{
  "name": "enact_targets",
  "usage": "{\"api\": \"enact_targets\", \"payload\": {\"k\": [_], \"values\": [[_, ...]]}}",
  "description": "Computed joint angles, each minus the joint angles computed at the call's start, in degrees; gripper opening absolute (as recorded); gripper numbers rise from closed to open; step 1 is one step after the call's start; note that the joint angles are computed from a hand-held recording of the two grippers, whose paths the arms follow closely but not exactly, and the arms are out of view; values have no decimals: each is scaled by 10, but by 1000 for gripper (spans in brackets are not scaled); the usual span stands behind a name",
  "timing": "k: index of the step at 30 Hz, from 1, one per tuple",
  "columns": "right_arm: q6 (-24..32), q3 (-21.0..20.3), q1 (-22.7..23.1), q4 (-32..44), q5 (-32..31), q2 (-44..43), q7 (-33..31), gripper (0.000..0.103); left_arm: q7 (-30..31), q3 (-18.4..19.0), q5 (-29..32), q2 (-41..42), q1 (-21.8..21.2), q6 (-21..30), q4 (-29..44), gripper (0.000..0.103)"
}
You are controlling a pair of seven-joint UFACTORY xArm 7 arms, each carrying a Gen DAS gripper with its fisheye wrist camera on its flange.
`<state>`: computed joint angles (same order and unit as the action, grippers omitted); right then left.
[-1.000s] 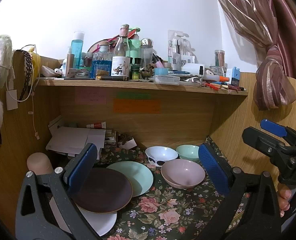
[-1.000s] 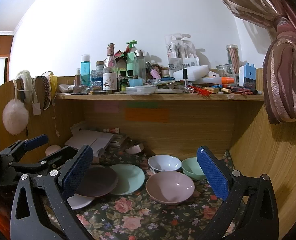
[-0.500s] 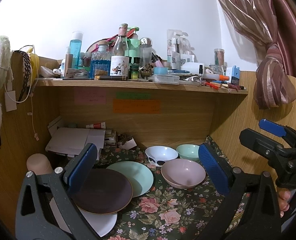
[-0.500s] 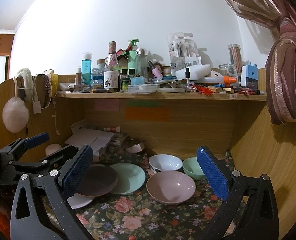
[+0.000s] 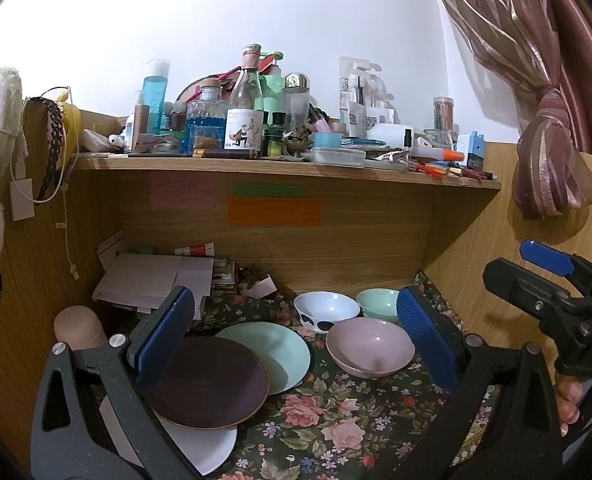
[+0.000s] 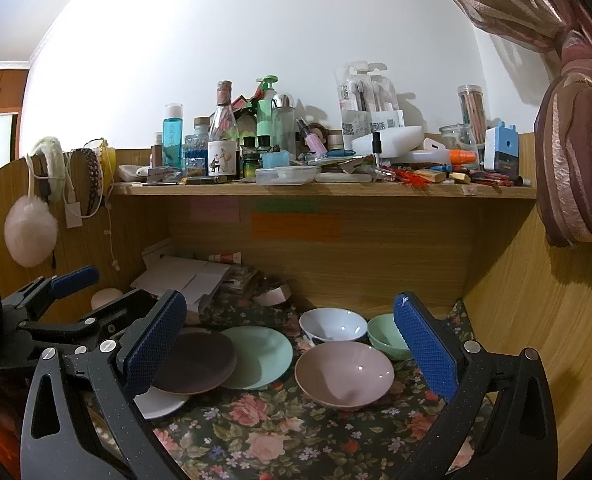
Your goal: Organize plates and bowls
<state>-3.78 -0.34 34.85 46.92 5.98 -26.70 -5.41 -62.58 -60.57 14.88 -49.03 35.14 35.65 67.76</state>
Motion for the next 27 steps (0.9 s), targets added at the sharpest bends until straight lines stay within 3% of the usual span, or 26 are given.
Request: {"api": "enact_targets", "payload": {"k": [9, 12, 22, 27], "values": [[5, -15, 22, 17, 11, 35, -3, 103, -5, 3, 1, -2, -4, 18, -19, 103], [22, -41, 53, 32, 32, 57, -20, 103, 0, 15, -1, 22, -25, 17, -41, 103], [68, -114, 154, 105, 179, 158, -163, 103, -44, 46, 56, 76, -60, 44, -105, 103], [112, -120, 165, 161, 272, 224, -243, 103, -70, 84, 75, 107, -91, 37, -153, 103]]}}
